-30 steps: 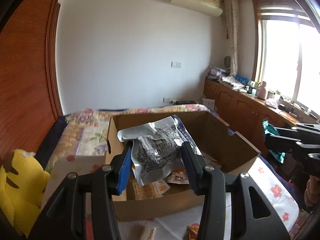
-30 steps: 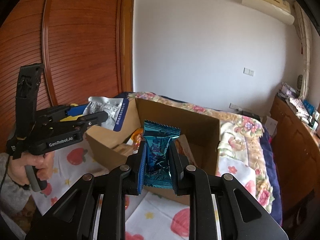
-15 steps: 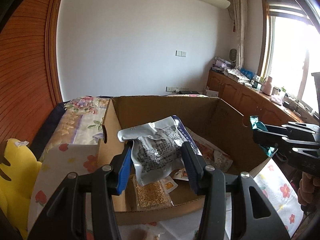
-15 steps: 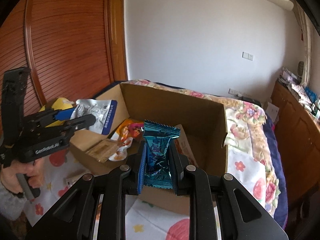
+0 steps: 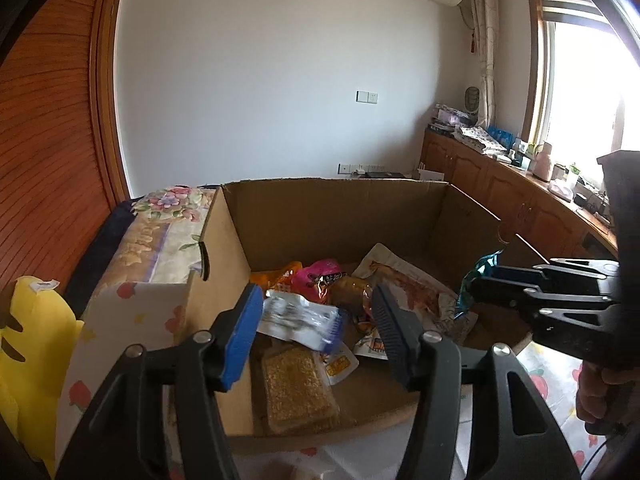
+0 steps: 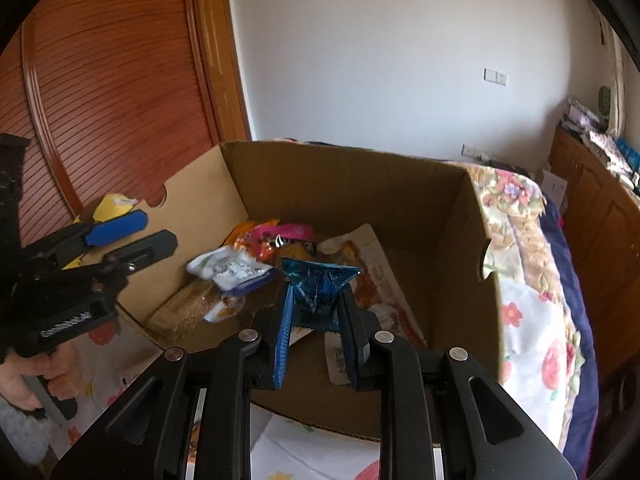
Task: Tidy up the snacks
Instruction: 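Lower both grippers into the box and open them to release the pouch and candy, then move the left gripper to the white bar while the right moves to the orange-brown candy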
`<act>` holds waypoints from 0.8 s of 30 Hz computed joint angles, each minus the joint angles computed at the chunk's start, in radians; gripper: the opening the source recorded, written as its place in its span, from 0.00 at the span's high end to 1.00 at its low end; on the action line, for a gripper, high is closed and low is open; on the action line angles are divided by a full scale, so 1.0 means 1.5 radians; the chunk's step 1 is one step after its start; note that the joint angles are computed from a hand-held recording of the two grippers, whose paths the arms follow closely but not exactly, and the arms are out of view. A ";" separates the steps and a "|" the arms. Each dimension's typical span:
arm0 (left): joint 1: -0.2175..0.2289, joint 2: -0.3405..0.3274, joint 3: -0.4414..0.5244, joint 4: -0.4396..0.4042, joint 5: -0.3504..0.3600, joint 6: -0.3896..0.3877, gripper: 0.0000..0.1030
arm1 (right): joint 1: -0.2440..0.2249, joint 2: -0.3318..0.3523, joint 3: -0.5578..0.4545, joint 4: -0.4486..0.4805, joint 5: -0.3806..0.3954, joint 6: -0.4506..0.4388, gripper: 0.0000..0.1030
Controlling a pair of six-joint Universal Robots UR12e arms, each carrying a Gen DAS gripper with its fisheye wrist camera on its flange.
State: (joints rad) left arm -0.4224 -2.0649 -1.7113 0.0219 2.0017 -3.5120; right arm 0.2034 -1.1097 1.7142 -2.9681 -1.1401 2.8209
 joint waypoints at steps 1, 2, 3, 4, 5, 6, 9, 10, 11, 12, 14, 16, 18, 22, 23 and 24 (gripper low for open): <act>-0.001 0.002 -0.002 0.001 0.001 0.002 0.44 | 0.001 0.000 0.001 0.001 -0.003 -0.001 0.79; -0.002 0.004 -0.005 0.003 0.001 0.005 0.44 | 0.001 0.000 0.002 0.000 -0.005 -0.001 0.76; -0.003 0.006 -0.007 0.005 0.002 0.007 0.44 | 0.002 0.000 0.002 0.000 -0.006 0.000 0.74; -0.005 0.008 -0.009 0.006 0.006 0.008 0.44 | 0.002 0.000 0.003 -0.001 -0.004 0.001 0.73; -0.004 0.011 -0.013 0.008 0.007 0.009 0.44 | 0.002 -0.002 0.005 0.000 -0.003 0.001 0.71; -0.006 0.013 -0.015 0.007 0.011 0.008 0.44 | 0.001 -0.004 0.006 0.002 -0.003 -0.001 0.69; -0.010 0.023 -0.025 0.008 0.015 0.009 0.44 | 0.001 -0.011 0.014 -0.004 -0.004 -0.001 0.69; -0.013 0.028 -0.029 0.006 0.018 0.011 0.44 | 0.002 -0.011 0.014 -0.006 -0.003 0.001 0.69; -0.015 0.031 -0.032 0.006 0.020 0.013 0.44 | 0.001 -0.017 0.021 -0.013 0.001 0.004 0.69; -0.018 0.035 -0.036 0.007 0.025 0.015 0.44 | 0.000 -0.018 0.023 -0.015 0.003 0.006 0.69; -0.024 0.042 -0.043 0.008 0.033 0.017 0.44 | -0.001 -0.031 0.036 -0.023 0.008 0.009 0.69; -0.029 0.051 -0.052 0.009 0.037 0.019 0.44 | -0.002 -0.040 0.047 -0.031 0.010 0.008 0.69; -0.033 0.057 -0.059 0.011 0.041 0.020 0.44 | -0.003 -0.055 0.064 -0.045 0.013 0.008 0.69; -0.045 0.067 -0.074 0.015 0.048 0.019 0.44 | -0.005 -0.080 0.095 -0.064 0.023 0.008 0.69; -0.047 0.068 -0.076 0.016 0.050 0.018 0.44 | -0.005 -0.086 0.103 -0.069 0.023 0.007 0.69; -0.050 0.070 -0.079 0.017 0.052 0.017 0.44 | -0.005 -0.090 0.108 -0.072 0.024 0.006 0.68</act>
